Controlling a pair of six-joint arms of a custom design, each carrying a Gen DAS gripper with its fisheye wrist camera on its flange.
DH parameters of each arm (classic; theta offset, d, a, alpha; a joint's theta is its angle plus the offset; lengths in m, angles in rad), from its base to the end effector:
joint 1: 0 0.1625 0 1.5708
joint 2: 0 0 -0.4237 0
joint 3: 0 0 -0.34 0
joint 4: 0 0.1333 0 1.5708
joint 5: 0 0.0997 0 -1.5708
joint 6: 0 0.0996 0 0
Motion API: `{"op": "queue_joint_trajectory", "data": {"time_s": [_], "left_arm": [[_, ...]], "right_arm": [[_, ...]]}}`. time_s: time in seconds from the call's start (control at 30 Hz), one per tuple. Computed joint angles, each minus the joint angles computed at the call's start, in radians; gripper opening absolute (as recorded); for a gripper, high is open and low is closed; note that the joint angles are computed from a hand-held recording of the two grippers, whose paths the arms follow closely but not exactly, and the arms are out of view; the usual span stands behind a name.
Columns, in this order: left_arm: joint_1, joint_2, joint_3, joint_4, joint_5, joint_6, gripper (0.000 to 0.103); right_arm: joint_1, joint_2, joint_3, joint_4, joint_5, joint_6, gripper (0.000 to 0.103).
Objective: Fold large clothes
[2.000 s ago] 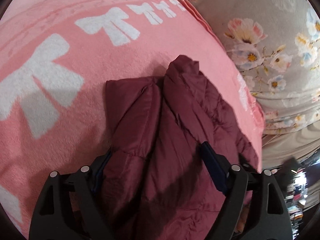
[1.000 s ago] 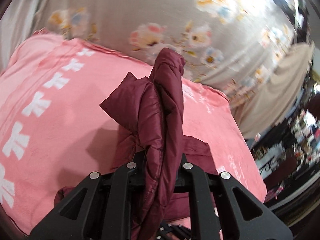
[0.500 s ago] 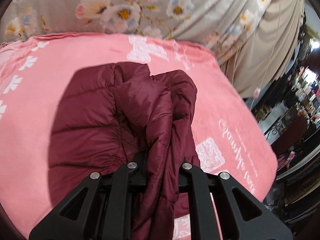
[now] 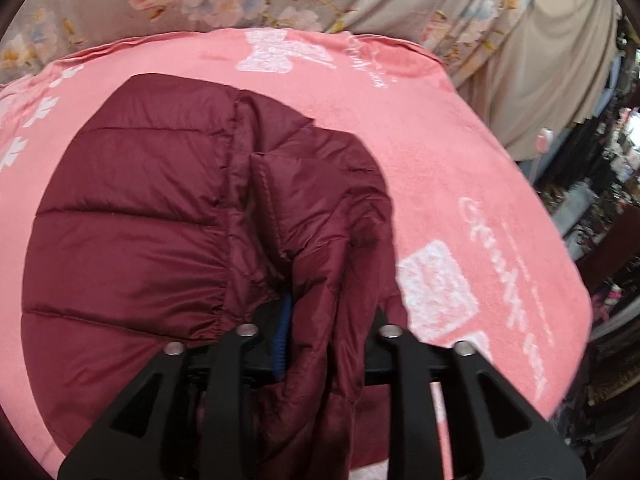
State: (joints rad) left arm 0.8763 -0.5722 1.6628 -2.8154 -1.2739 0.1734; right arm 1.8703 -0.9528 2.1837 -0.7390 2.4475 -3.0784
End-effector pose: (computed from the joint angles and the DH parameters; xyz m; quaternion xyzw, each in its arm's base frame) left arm -0.2761 -0.5853 0.0116 0.4043 0.8995 -0.1115 0.1229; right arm 0.1628 -0.3348 0.0693 -0.1249 -0.7972 0.5232 0.2743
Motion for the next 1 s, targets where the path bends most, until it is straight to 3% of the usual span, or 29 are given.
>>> {"op": "queue_joint_trajectory", "data": {"time_s": [0.1,0.17,0.2,0.27,0.33,0.4,0.53,0.63,0.7,0.73,0.77,0.87,1.0], "left_arm": [[0.029,-0.067,-0.025,0.118,-0.162,-0.016,0.053],[0.049,-0.132,-0.028,0.147,-0.263,-0.007,0.063],[0.056,-0.166,-0.027,0.127,-0.288,-0.003,0.066],[0.053,-0.211,-0.007,0.025,-0.23,0.019,0.067],[0.045,-0.226,0.009,-0.11,-0.088,0.055,0.068],[0.057,-0.218,-0.007,-0.151,-0.001,0.064,0.068],[0.109,-0.195,-0.061,-0.117,0.056,0.029,0.067],[0.133,-0.187,-0.075,-0.105,0.081,0.011,0.067],[0.145,-0.171,-0.095,-0.095,0.083,-0.002,0.067],[0.146,-0.171,-0.09,-0.098,0.085,-0.008,0.067],[0.149,-0.17,-0.094,-0.093,0.081,-0.009,0.067],[0.145,-0.163,-0.097,-0.099,0.072,-0.004,0.067],[0.128,-0.148,-0.094,-0.109,0.063,0.017,0.067]], "right_arm": [[0.001,-0.049,0.004,0.0,-0.011,-0.024,0.035],[0.012,-0.092,0.029,-0.057,-0.048,-0.044,0.058],[0.008,-0.113,0.035,-0.068,-0.074,-0.051,0.061],[0.0,-0.141,0.023,-0.063,-0.136,-0.057,0.069],[-0.021,-0.151,-0.012,-0.023,-0.182,-0.047,0.07],[-0.053,-0.152,-0.049,0.034,-0.241,-0.008,0.07],[-0.121,-0.124,-0.12,0.15,-0.361,0.109,0.07],[-0.151,-0.099,-0.169,0.216,-0.409,0.158,0.07],[-0.158,-0.094,-0.186,0.227,-0.419,0.165,0.057],[-0.162,-0.099,-0.188,0.225,-0.432,0.147,0.024],[-0.154,-0.104,-0.197,0.236,-0.414,0.127,0.013],[-0.147,-0.159,-0.127,0.132,-0.429,0.094,0.01],[-0.15,-0.179,-0.07,0.063,-0.349,0.072,0.009]]}}
